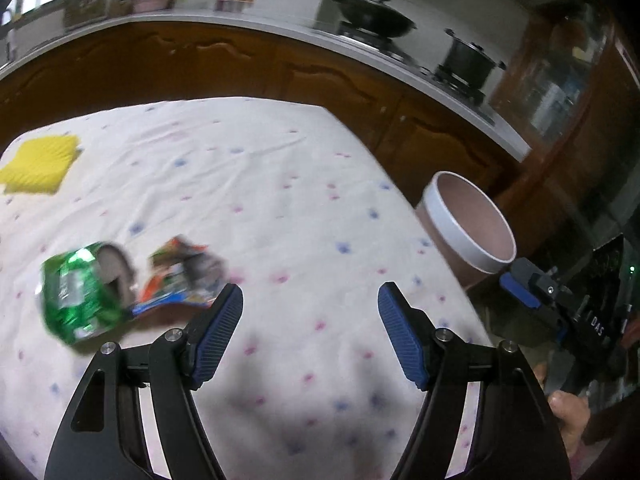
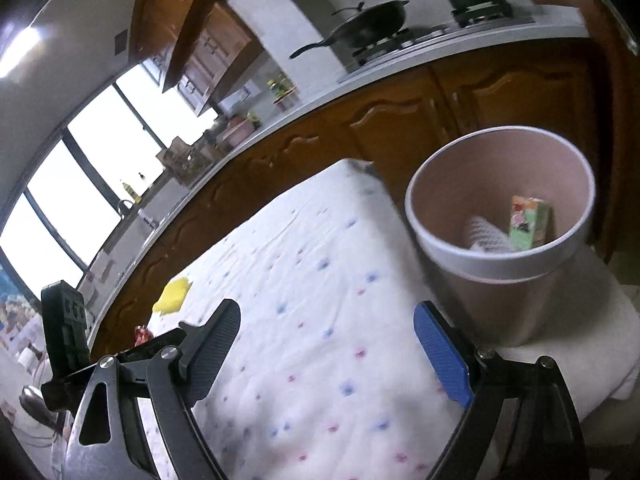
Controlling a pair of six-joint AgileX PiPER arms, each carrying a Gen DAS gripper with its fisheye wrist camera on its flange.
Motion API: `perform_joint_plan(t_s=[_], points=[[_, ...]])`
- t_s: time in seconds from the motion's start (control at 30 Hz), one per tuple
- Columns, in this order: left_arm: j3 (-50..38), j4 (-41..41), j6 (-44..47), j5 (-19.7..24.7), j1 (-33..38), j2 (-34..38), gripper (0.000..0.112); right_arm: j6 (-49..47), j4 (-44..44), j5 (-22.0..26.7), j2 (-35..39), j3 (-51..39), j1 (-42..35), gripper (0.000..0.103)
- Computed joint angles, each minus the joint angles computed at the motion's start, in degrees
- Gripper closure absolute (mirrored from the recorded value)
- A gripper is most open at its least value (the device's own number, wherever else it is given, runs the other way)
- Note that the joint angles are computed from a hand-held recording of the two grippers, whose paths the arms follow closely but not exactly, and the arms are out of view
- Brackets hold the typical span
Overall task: Collect trash
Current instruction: 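Move both tools back over the table toward the green can and wrapper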
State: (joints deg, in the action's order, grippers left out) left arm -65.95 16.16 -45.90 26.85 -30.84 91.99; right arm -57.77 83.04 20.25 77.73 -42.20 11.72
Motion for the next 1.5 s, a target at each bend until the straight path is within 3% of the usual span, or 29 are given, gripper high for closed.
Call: perform_joint_plan(t_s=[0.33,0.8,1.17,1.37,1.5], points=[[10.95,6.65,-7.1,-0.93,2.15,-9.12,0.041,-0.79,3.31,-4.21,2.43,-0.64,10.12,0.013],[20.59,6.21,-7.44,-2.45,9.51,-18.32,0.041,5.1,-0.99,-9.05,6.61,-4.79,21.36,0.013],[23.61,-3.99,4.31,-4.59,21.75,-20.8,0.041,15.67,-14.2,-11.32,12.47,-12.98,28.68,0.015],[22.68,-12.7,14.76,-5.49,26.39,-18.48,0.041,30.44,-29.84,-8.65,18.8,-20.57,29.74,0.027],[21.34,-19.34,22.31,-5.88,28.19,-16.0,0.041,32.77,-32.66,-7.01,22.42,-24.74,30.46,0.028]])
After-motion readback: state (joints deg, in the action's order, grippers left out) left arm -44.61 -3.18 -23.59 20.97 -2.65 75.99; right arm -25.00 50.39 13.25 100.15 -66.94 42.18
